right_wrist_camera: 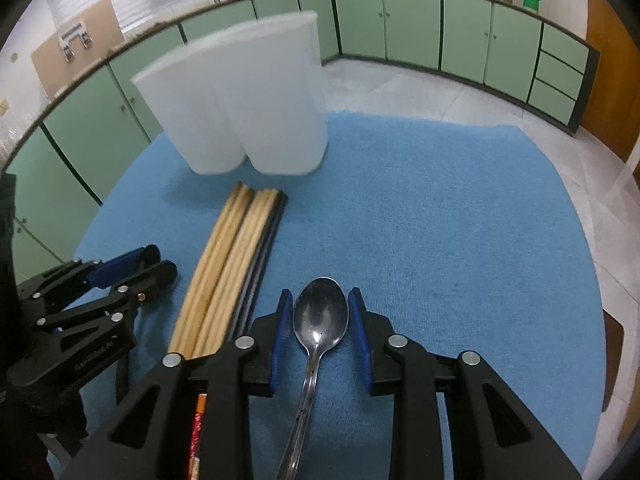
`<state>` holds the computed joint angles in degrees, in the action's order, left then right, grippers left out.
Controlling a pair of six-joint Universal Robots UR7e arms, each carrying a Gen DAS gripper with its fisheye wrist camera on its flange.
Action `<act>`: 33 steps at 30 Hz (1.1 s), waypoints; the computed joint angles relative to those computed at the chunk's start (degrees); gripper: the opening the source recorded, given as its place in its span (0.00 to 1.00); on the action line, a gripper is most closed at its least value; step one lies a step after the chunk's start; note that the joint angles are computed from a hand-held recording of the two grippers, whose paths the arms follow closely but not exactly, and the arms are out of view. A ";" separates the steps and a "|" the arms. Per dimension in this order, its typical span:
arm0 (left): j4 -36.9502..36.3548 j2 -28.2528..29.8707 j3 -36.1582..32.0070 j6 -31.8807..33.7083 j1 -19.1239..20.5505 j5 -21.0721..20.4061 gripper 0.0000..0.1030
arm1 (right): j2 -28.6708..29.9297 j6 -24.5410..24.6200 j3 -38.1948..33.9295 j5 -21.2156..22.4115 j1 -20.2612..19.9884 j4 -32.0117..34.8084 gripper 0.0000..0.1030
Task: Organize utensils
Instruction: 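Grasp the black spoon with the left gripper while the right gripper holds the silver spoon, then lift both spoons over the white holder and open both grippers to drop them in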
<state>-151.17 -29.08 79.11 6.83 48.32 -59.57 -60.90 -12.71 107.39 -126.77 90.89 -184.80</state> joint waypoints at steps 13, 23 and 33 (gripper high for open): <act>-21.89 -5.15 9.34 6.43 0.27 -8.07 0.33 | -1.69 -8.50 5.16 5.77 1.70 -17.80 0.27; -28.67 -4.17 7.35 8.25 -0.84 -10.28 0.33 | -3.44 -11.42 3.19 11.92 2.11 -20.89 0.27; -31.79 1.03 -4.81 12.39 -1.24 -13.77 0.33 | -5.59 -13.93 -3.72 17.56 3.82 -16.07 0.27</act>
<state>-182.97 -28.05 74.30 19.22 47.08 -73.34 -66.48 -26.64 103.67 -109.21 94.72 -200.86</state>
